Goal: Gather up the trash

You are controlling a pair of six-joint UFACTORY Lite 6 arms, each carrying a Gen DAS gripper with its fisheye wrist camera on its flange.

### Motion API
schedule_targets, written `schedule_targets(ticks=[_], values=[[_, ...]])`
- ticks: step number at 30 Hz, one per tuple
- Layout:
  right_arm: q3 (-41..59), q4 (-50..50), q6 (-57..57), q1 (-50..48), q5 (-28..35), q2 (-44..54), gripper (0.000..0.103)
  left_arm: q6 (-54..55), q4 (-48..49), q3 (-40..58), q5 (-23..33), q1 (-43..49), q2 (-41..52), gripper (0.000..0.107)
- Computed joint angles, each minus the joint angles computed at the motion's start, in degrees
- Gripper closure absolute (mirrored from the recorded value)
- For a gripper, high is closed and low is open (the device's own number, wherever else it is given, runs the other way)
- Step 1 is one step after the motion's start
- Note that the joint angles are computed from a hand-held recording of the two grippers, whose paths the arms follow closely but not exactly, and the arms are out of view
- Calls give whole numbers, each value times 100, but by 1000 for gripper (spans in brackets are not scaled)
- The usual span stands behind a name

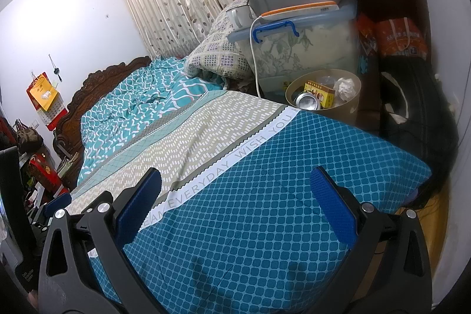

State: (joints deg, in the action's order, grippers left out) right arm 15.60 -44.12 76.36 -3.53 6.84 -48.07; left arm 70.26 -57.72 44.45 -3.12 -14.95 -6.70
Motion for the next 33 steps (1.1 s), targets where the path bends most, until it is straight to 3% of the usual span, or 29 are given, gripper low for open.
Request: schedule_targets(ticks=[8, 16, 33], values=[[-103, -1202, 1271, 166, 30, 18, 3, -1418, 1413, -48, 61, 75, 8, 12], [-168, -1866, 1958, 231, 25, 45, 3, -786, 769, 23, 105, 104, 68, 12], [-176, -2278, 2414, 313, 67, 82, 3, -658, 658, 21, 120, 120, 53, 12]])
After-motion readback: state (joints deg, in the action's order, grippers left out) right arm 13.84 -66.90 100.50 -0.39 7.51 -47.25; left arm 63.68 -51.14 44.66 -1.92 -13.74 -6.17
